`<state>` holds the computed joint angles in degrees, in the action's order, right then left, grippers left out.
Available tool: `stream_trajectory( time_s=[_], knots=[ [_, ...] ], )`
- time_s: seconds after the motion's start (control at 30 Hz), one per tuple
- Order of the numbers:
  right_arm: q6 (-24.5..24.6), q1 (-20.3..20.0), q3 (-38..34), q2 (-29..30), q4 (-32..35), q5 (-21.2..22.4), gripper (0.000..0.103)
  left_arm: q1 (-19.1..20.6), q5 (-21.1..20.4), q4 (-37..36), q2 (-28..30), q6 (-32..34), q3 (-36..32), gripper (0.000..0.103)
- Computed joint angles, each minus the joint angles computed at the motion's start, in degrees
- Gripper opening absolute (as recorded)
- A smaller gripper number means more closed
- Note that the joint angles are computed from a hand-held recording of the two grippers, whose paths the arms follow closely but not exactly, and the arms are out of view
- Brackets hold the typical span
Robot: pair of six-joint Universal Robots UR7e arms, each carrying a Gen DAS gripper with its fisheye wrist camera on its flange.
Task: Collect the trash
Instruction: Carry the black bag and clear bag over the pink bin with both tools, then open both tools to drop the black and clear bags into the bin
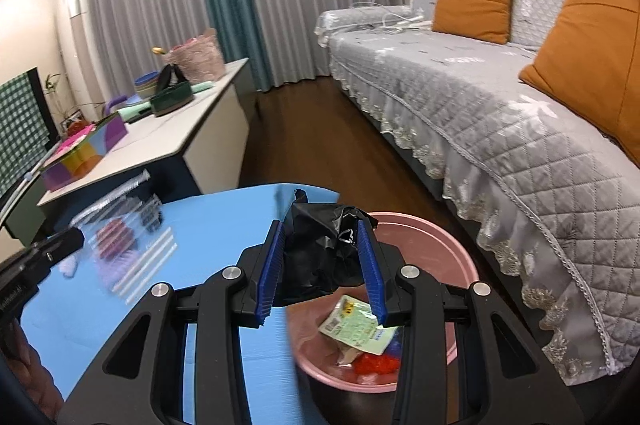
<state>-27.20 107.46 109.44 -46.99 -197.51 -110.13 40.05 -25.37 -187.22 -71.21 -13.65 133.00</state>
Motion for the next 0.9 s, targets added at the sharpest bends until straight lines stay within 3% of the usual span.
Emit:
stream_trajectory(
  time_s=[0.27, 0.43, 0.8, 0.9],
  knots=[
    [0.69, -2.49, -2.35, 1.62, 0.64, -2.56, 0.038, 4.35, -7.50, -5.97, 8.20, 8.33, -8.12, 0.003],
    [-1.30, -3.14, -4.00, 3.06, -0.98, -4.87, 0.038, 7.06, -11.93, -6.45, 13.06, 10.98, -13.38, 0.003],
    [-1.85, -5.04, -6.13, 4.12, 0.47, -6.30, 0.038, 11.56, -18.62, -2.95, 19.70, 11.64, -20.08, 0.003],
    [-1.43, -5.04, -6.89, 4.58, 1.94, -7.28, 0.043, 12.89, -20.13, 0.70, 20.00, 9.29, -21.26, 0.008]
  ],
)
